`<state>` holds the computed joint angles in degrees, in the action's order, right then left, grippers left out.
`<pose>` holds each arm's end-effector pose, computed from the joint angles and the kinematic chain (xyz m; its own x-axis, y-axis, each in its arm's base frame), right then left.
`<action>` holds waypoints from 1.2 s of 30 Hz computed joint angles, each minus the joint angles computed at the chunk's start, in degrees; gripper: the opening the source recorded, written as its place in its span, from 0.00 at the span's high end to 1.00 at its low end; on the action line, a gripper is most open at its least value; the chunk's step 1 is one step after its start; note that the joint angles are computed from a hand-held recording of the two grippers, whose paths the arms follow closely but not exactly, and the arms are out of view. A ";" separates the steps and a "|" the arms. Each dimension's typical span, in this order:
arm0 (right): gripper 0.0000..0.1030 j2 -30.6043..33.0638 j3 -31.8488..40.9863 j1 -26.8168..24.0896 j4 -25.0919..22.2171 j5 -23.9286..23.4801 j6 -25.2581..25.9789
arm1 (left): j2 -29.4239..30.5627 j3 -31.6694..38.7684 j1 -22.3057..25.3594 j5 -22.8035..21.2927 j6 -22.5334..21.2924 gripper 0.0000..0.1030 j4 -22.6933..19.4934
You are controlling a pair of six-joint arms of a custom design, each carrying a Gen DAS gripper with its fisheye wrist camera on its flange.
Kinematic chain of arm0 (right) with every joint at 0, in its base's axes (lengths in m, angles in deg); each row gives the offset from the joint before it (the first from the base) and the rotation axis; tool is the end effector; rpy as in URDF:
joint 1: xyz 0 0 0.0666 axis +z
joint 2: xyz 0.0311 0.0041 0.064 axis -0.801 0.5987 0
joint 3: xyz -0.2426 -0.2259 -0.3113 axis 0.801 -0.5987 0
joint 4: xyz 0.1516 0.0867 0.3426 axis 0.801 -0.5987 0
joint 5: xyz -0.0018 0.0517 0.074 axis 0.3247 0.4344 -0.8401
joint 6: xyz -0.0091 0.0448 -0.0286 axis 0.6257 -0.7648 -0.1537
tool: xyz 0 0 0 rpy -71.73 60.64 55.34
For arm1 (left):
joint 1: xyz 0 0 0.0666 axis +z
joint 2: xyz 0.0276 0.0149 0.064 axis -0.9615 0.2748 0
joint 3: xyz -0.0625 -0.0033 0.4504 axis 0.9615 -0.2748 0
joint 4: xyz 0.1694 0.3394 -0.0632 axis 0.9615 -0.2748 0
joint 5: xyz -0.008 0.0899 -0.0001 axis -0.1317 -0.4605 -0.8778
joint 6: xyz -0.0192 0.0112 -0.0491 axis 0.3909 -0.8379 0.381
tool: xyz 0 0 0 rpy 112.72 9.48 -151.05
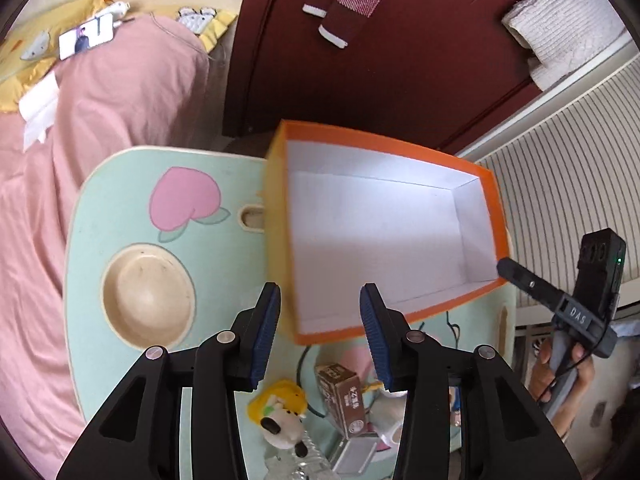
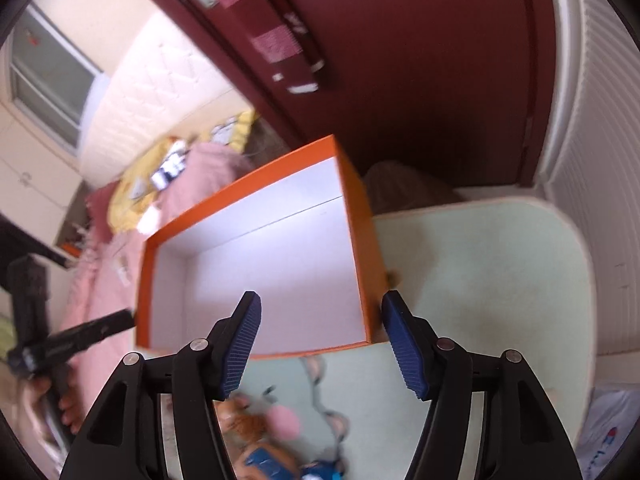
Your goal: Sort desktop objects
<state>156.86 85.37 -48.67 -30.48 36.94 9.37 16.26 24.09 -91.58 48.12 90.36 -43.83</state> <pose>0.6080 0.0692 0.4060 -0.8993 -0.1518 -0.4101 -0.3670 0.7721 0.5188 0.5252 -0.1734 0.4583 -0.9342 -0.2030 -0.2933 -0.0905 0.9303 -0.3556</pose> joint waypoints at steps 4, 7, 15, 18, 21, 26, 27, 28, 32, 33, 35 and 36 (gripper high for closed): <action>0.38 -2.25 -3.36 1.65 3.30 2.05 -0.35 | -0.97 -2.25 0.27 0.60 -0.58 0.51 1.28; 0.38 -2.95 -4.33 2.78 5.04 5.53 -0.47 | -1.49 -3.08 0.61 0.38 -0.71 0.51 2.09; 0.39 -7.00 -8.42 1.73 9.97 6.90 -2.06 | -7.43 -6.37 1.47 -1.37 -0.01 0.51 6.15; 0.39 -12.93 -14.18 1.22 15.75 11.24 -0.41 | -11.24 -8.67 -0.62 -5.39 -2.05 0.51 5.29; 0.39 -19.40 -19.96 1.33 16.11 11.98 3.57 | -16.29 -13.85 -4.89 -8.45 -3.95 0.42 6.70; 0.29 -30.72 -33.09 3.25 16.73 12.74 6.82 | -23.18 -24.47 -12.76 -8.46 -1.14 0.40 10.38; 0.27 -32.16 -35.65 3.73 16.80 12.70 6.75 | -24.00 -26.08 -14.43 -8.56 -0.23 0.40 9.98; 0.27 -33.00 -37.50 4.46 16.63 13.86 6.70 | -24.82 -27.72 -15.90 -9.16 1.11 0.40 10.44; 0.26 -36.69 -43.65 8.99 22.23 23.89 2.51 | -25.82 -32.30 -22.11 -17.92 6.16 0.40 12.02; 0.19 -37.72 -45.40 9.80 25.20 25.42 0.35 | -25.16 -32.73 -22.93 -19.82 6.15 0.40 12.45; 0.14 -38.91 -47.92 10.65 29.07 25.90 -2.62 | -23.78 -33.44 -24.11 -24.36 7.25 0.40 13.67; 0.14 -38.42 -47.64 11.26 28.53 26.39 -2.17 | -23.05 -33.65 -24.44 -26.55 8.02 0.40 14.16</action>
